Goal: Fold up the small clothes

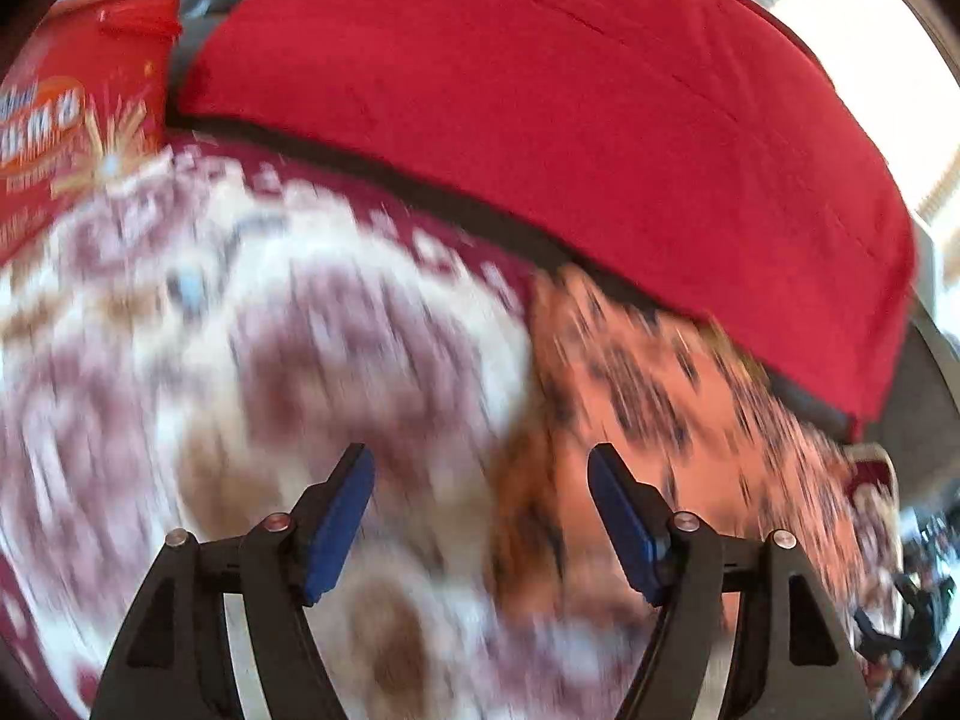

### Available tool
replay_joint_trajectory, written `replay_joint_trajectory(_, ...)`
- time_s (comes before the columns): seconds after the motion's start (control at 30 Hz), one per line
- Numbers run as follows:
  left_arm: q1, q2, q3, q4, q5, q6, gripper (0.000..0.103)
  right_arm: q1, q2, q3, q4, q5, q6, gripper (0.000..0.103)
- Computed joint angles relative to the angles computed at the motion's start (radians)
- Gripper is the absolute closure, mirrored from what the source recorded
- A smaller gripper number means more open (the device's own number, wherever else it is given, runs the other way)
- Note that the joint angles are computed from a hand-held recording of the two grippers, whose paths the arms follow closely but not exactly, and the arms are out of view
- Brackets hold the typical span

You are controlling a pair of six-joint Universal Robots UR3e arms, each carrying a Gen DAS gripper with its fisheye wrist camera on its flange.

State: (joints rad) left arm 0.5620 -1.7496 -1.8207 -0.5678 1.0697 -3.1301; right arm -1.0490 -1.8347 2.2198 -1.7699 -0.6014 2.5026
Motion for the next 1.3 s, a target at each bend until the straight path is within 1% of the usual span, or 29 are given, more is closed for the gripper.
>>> replay_joint_trajectory(0.03,-0.008,0.014,-0.04,0.008,-0.005,-0.003,0.026,0.019,-0.002,0.046,0.013,0.0,-0.009,0.012)
replay_joint_trajectory(0.1,-0.047,-0.041,-0.028,0.015,-0.006,-0.039,0.026,0.104,0.055,0.074,-0.16,-0.01,0.139,0.012)
replay_joint_trajectory(0.17,-0.111,-0.132,0.046,0.036,0.041,-0.136,0.025,0.195,0.16,0.099,-0.488,0.017,0.356,0.012)
replay_joint_trajectory(0.2,-0.133,-0.163,0.078,0.043,0.067,-0.173,0.023,0.247,0.236,0.067,-0.609,0.015,0.474,0.013)
replay_joint_trajectory(0.23,-0.153,-0.191,0.11,0.059,0.095,-0.217,0.023,0.314,0.311,0.023,-0.723,-0.033,0.622,0.018)
replay_joint_trajectory(0.27,-0.17,-0.217,0.145,0.064,0.112,-0.251,0.023,0.361,0.344,-0.007,-0.791,-0.078,0.686,0.029)
replay_joint_trajectory(0.3,-0.178,-0.242,0.205,0.011,0.107,-0.268,0.052,0.398,0.371,-0.068,-0.779,-0.132,0.69,0.082)
replay_joint_trajectory(0.33,-0.183,-0.28,0.307,-0.121,0.073,-0.244,0.086,0.442,0.418,-0.14,-0.746,-0.182,0.692,0.094)
replay_joint_trajectory(0.37,-0.195,-0.307,0.388,-0.202,0.083,-0.251,0.087,0.471,0.445,-0.188,-0.728,-0.215,0.726,0.094)
replay_joint_trajectory(0.43,-0.219,-0.286,0.451,-0.255,0.125,-0.269,0.089,0.482,0.417,-0.221,-0.704,-0.221,0.745,0.095)
replay_joint_trajectory(0.53,-0.202,-0.136,0.385,-0.23,0.086,-0.238,0.089,0.4,0.205,-0.216,-0.539,-0.136,0.634,0.096)
replay_joint_trajectory(0.63,-0.178,0.047,0.241,-0.207,0.061,-0.195,0.089,0.313,0.039,-0.248,-0.293,-0.083,0.46,0.095)
replay_joint_trajectory(0.67,-0.16,0.121,0.162,-0.202,0.046,-0.164,0.089,0.238,-0.052,-0.236,-0.11,-0.047,0.334,0.095)
replay_joint_trajectory(0.7,-0.12,0.226,0.06,-0.236,0.031,-0.128,0.088,0.188,-0.105,-0.231,0.016,-0.033,0.246,0.095)
replay_joint_trajectory(0.73,-0.066,0.322,-0.045,-0.288,0.001,-0.067,0.087,0.113,-0.182,-0.207,0.183,-0.048,0.121,0.094)
replay_joint_trajectory(0.8,-0.017,0.396,-0.223,-0.28,-0.003,-0.001,0.08,0.035,-0.228,-0.153,0.332,-0.095,-0.047,0.087)
replay_joint_trajectory(0.83,-0.007,0.397,-0.312,-0.248,0.041,0.024,0.079,-0.012,-0.236,-0.088,0.367,-0.148,-0.132,0.07)
replay_joint_trajectory(0.87,-0.004,0.366,-0.362,-0.214,0.07,0.043,0.075,-0.051,-0.224,0.002,0.318,-0.225,-0.165,0.054)
replay_joint_trajectory(0.9,0.042,0.369,-0.425,-0.177,0.03,0.077,0.068,-0.133,-0.201,0.073,0.306,-0.284,-0.209,0.044)
replay_joint_trajectory(0.93,0.101,0.411,-0.456,-0.204,-0.03,0.117,0.063,-0.212,-0.219,0.102,0.378,-0.259,-0.3,0.044)
replay_joint_trajectory(0.97,0.126,0.44,-0.444,-0.247,-0.037,0.134,0.059,-0.317,-0.254,0.094,0.5,-0.27,-0.414,0.043)
replay_joint_trajectory(1.0,0.137,0.468,-0.413,-0.268,-0.02,0.135,0.052,-0.383,-0.302,0.08,0.547,-0.289,-0.465,0.042)
replay_joint_trajectory(1.03,0.144,0.479,-0.402,-0.252,-0.014,0.137,0.046,-0.424,-0.325,0.069,0.582,-0.29,-0.5,0.034)
replay_joint_trajectory(1.1,0.147,0.454,-0.355,-0.195,-0.022,0.138,0.036,-0.444,-0.345,0.042,0.535,-0.259,-0.467,0.029)
replay_joint_trajectory(1.13,0.138,0.418,-0.322,-0.186,-0.025,0.134,0.035,-0.443,-0.327,0.016,0.534,-0.27,-0.47,0.029)
replay_joint_trajectory(1.17,0.119,0.365,-0.279,-0.175,-0.026,0.124,0.035,-0.399,-0.281,-0.007,0.496,-0.228,-0.448,0.029)
replay_joint_trajectory(1.23,0.092,0.261,-0.217,-0.133,-0.059,0.117,0.035,-0.279,-0.186,-0.05,0.366,-0.175,-0.373,0.029)
replay_joint_trajectory(1.27,0.09,0.243,-0.2,-0.136,-0.067,0.124,0.035,-0.178,-0.111,-0.065,0.217,-0.134,-0.296,0.029)
replay_joint_trajectory(1.3,0.062,0.191,-0.164,-0.108,-0.06,0.111,0.035,-0.113,-0.078,-0.07,0.122,-0.128,-0.225,0.029)
